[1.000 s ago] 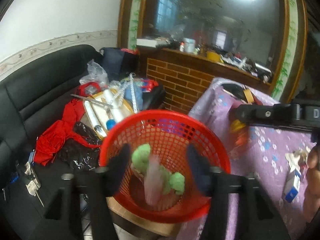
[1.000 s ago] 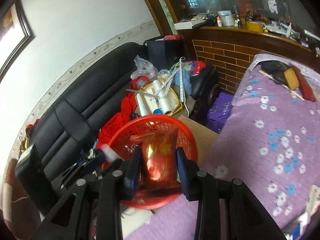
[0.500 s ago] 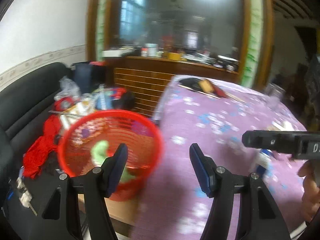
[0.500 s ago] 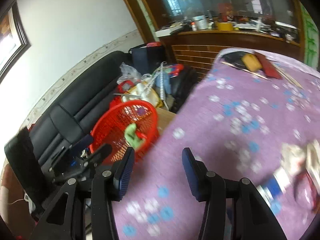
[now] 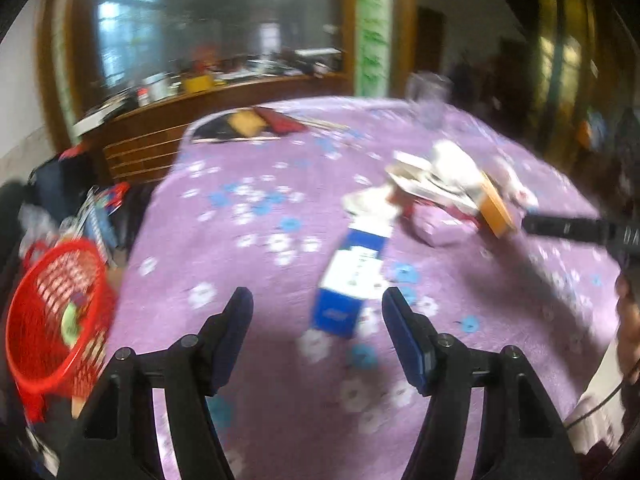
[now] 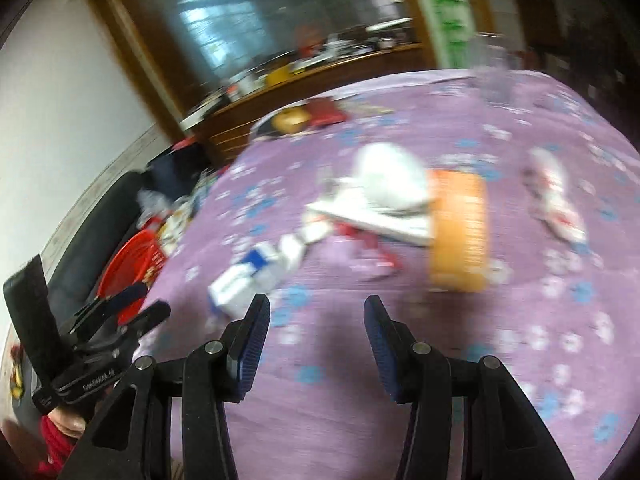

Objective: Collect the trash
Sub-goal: 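Move the left tool to the blue-and-white medicine box while the right tool reaches the orange box, then grasp the blue-and-white box with the left tool while the right tool grasps the orange box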

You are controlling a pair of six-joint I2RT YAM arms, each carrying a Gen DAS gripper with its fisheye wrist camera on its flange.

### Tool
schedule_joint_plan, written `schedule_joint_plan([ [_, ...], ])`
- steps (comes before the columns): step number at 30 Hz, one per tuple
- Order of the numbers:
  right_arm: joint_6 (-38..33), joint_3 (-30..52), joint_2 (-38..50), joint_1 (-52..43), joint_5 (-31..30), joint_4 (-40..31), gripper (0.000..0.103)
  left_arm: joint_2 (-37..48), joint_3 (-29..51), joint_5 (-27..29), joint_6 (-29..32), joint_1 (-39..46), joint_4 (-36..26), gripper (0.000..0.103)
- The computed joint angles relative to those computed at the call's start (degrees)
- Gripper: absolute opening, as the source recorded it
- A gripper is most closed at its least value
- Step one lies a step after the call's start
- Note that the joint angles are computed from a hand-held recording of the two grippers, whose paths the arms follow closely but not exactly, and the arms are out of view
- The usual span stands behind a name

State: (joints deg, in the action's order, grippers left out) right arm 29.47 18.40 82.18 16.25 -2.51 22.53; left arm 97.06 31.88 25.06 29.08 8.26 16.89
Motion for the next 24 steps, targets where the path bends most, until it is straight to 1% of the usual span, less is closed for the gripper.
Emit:
schedule_joint_plan([
  [1, -0.11, -0.78, -1.09, -1.8, -1.12, -0.06, 0.053, 0.67, 0.05, -2.74, -0.51, -2.36, 1.12, 0.066],
  [3, -0.77, -2.44, -3.16, -5.72, -3.4, -0.18, 0.053, 2.39, 0.67, -6.36, -1.32, -5.46, 2.7, 0.066],
  [4, -1.03, -3.12, -3.94, -7.47, -4.15, -0.4, 0.053, 4.46, 2.9, -8.32, -1.34, -7.5, 1.4, 0.066],
  [6, -1.93, -3.57, -4.66, -10.5, -5.74, -1.32, 0.053, 6.91, 5.54, -10.67, -1.64, -9.24, 0.56, 0.066],
  [10, -4.32, -1.31, -2.14, -16.81, -8.87, -3.5, 0.053, 12.73, 10.99, -13.93, -2.38, -11.95, -0.94, 0.066],
  [11, -4.44, -0.19, -0.69, -16.84, -8.8, -3.68, 0.053, 14.17, 12.68, -13.98, -3.21, -12.25, -2.03, 0.065],
  [13, -5.27, 2.1, 1.78, -17.4, -8.02, -4.45, 0.053, 16.35, 15.1, -14.06, -4.18, -12.62, -3.57, 0.058],
  [15, -5.81, 5.05, 5.37, -17.03, -6.91, -4.79, 0.053, 17.94, 16.92, -14.63, -5.17, -12.83, -4.78, 0.043],
  [17, -5.74, 7.56, 9.28, -16.75, -6.43, -4.22, 0.053, 19.39, 18.41, -14.32, -6.12, -12.8, -5.82, 0.033],
  [19, -6.26, 10.9, 13.7, -16.56, -6.32, -4.55, 0.056, 19.81, 19.16, -13.25, -7.21, -12.36, -6.34, 0.033],
  [21, -6.5, 13.14, 16.86, -16.14, -5.78, -4.13, 0.058, 19.6, 18.72, -13.08, -7.77, -12.29, -5.57, 0.033],
  [24, -7.07, 16.61, 21.01, -15.12, -4.54, -4.5, 0.061, 17.71, 16.1, -12.25, -8.5, -11.44, -2.39, 0.033],
])
